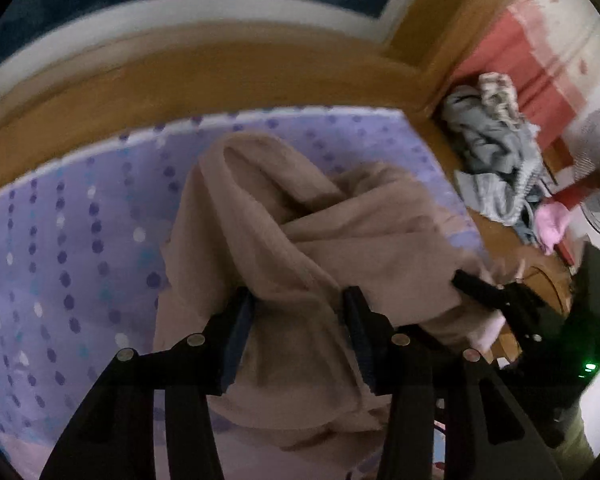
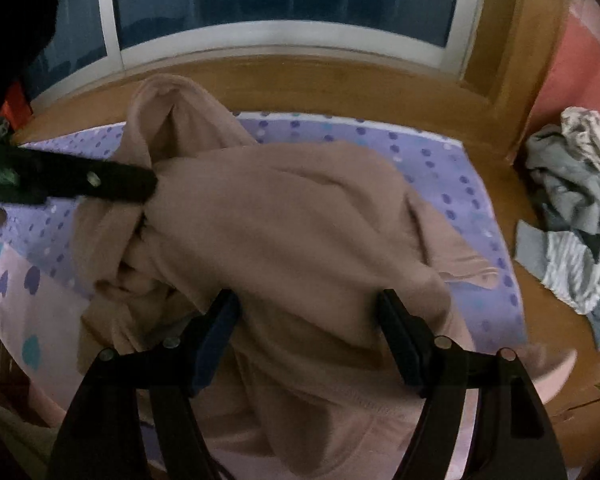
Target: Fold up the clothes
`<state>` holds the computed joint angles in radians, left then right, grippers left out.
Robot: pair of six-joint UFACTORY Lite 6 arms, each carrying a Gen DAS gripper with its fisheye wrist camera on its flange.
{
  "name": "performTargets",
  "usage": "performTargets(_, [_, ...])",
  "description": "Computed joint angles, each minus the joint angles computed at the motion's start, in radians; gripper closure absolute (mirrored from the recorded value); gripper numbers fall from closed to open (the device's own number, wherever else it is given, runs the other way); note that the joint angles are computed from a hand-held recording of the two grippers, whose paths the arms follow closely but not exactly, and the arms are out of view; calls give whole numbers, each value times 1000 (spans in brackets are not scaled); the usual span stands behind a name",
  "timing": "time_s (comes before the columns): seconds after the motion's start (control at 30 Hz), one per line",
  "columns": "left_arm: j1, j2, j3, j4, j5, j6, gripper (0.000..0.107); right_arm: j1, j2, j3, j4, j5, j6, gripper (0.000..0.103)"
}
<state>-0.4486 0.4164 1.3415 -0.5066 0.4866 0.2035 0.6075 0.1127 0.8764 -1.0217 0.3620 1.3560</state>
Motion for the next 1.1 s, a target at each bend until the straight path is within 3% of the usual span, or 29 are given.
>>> performTargets(0.03, [12,3,-14,-49,-4,43,60,1,8,2,-11,-8,13,33])
performTargets(0.07, [25,-4,-37,-112,-13,99,60,2,13,3,-22,-16,24,45])
performTargets(0.1, [40,-15,-64,-187,-24,167,63,-2,13,2,-3,-39,10,63])
performTargets(0.17, [72,-72,-122,-253,-51,226,96,16,-10,4,-10,-40,36,82])
performTargets(0.2, [89,-104,-149,-277,-65,248,96,27,-22,6,-21,-36,56,86])
performTargets(0.37, [244,-335,-272,-280,-120,268,96,88,-145,68,-38,-14,62,90])
performTargets(0.7, [753,-613,-360,-423,24,485,99,205,-66,435,-45,-40,-73,95])
performTargets(0.8, [859,-568,-344,-470,152,606,99,252,-26,495,-115,64,-40,95])
performTargets(0.9, [852,-535,-362,-443,209,647,98,238,-40,449,-136,119,4,95])
performTargets(1.0, [799,-491,-372,-428,247,677,89,221,-108,321,-177,217,106,95])
performTargets(1.1, [725,-425,-343,-417,298,685,81,186,-194,150,-146,240,200,95])
